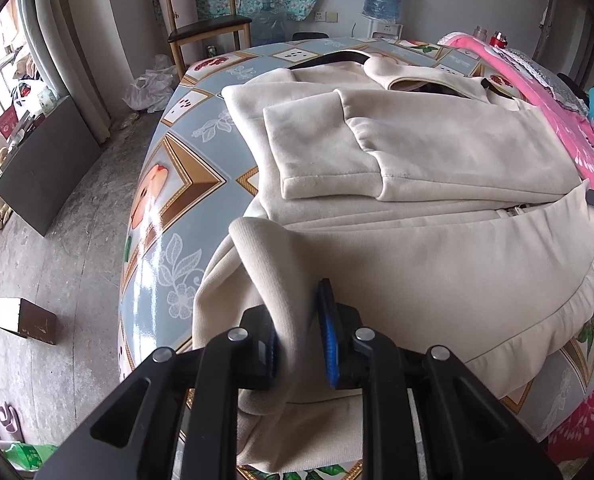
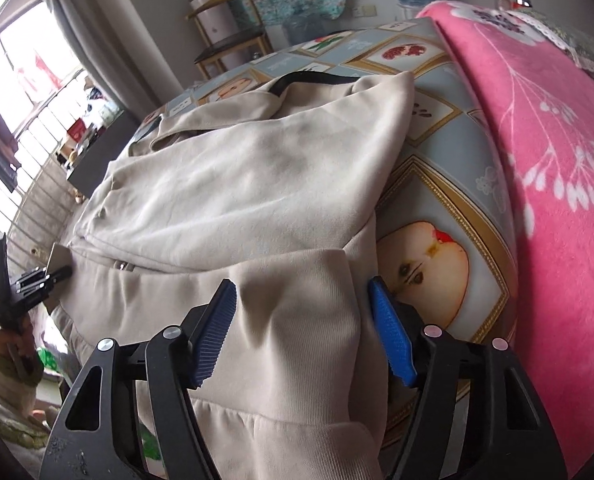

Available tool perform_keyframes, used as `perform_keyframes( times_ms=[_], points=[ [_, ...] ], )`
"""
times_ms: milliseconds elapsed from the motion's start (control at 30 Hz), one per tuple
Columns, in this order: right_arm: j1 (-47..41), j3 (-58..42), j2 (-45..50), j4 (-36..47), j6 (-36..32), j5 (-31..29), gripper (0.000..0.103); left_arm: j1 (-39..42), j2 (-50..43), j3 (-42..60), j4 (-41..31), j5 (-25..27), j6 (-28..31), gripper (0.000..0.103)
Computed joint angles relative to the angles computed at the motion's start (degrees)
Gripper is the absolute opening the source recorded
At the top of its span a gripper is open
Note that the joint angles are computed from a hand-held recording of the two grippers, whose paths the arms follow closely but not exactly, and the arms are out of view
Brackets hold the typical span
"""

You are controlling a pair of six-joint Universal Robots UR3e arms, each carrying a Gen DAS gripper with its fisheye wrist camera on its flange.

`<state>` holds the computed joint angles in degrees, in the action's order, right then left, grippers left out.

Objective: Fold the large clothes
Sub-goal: 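Move both open tools to the jacket's side edge, fingers around the fabric, then close the right tool on the jacket side edge while the left tool grasps beside it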

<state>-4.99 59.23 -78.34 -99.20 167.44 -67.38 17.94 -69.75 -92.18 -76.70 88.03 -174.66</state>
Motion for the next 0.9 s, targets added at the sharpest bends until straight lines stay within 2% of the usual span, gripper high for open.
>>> perform_keyframes(
  times_ms=[233, 500, 733, 900],
  points=[
    [-1.9, -4.2, 0.1, 6.9, -7.0, 3.7, 0.058, 0.2, 0.2, -0.2, 0.2, -0.1, 0.1, 0.019],
    [-3.9, -9.4, 5.9, 8.6, -6.2, 9.9, 0.056, -0.6, -0.1, -0.2, 0.6, 0.9, -0.5, 0.021],
    [-5.8, -5.7, 0.9, 12.3, -10.2, 11.2, 0.056, -1.1, -0.8, 0.4, 0.4, 1.5, -0.5, 0.022],
    [-5.4, -8.3, 1.8, 13.6, -11.4, 10.9, 0.056, -1.1, -0.7, 0.4, 0.4, 1.5, -0.4, 0.022]
  ],
)
